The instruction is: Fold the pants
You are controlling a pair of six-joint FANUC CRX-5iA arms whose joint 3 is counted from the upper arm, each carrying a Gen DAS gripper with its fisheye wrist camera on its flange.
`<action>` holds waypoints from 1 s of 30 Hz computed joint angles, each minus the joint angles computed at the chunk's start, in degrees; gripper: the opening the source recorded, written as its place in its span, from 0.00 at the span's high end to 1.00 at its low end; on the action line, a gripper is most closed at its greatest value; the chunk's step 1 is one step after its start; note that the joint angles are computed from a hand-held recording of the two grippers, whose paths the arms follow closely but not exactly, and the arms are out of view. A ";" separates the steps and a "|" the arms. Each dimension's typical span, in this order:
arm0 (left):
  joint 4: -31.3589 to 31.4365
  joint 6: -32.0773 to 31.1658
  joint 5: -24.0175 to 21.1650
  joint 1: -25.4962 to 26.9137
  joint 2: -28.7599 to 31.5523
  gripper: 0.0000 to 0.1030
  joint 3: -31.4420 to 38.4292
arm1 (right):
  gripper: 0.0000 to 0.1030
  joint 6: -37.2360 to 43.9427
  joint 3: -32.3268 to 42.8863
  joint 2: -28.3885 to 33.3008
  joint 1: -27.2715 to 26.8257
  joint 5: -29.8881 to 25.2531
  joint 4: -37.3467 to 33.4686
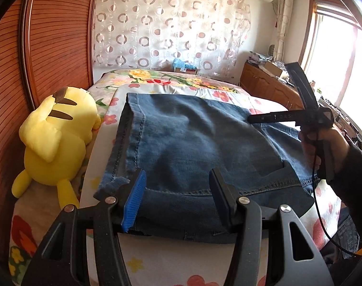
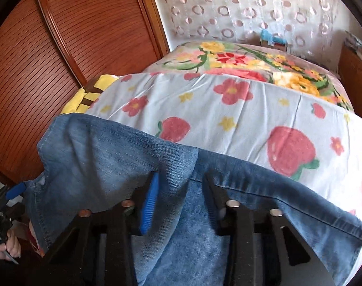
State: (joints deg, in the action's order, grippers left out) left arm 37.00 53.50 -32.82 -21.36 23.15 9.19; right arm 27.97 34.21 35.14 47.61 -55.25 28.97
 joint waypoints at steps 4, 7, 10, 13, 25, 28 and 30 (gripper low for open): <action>-0.52 0.58 -0.31 -0.11 -0.04 0.46 -0.12 | 0.93 0.87 1.38 0.76 1.50 -0.56 4.37; -0.19 0.36 -0.05 -0.16 -0.27 0.46 -0.62 | 0.96 -0.21 -2.20 -0.85 2.07 2.55 10.31; 0.65 -0.31 0.40 -0.22 -0.67 0.46 -1.35 | 0.96 -2.49 -5.12 -2.99 3.22 5.00 15.07; 1.10 -0.81 0.73 -0.21 -0.96 0.46 -1.79 | 0.96 -4.61 -8.41 -5.77 4.50 7.61 20.25; 3.98 -3.27 1.93 -0.15 -1.69 0.46 -3.33 | 0.96 -5.35 -10.08 -6.83 7.07 5.38 25.76; 3.96 -3.48 1.63 -0.10 -1.70 0.46 -3.27 | 0.94 -3.40 -7.22 -5.10 6.32 2.57 21.27; 3.64 -3.01 1.56 -0.09 -1.63 0.41 -3.04 | 0.80 -3.34 -6.92 -4.69 5.86 -0.19 18.86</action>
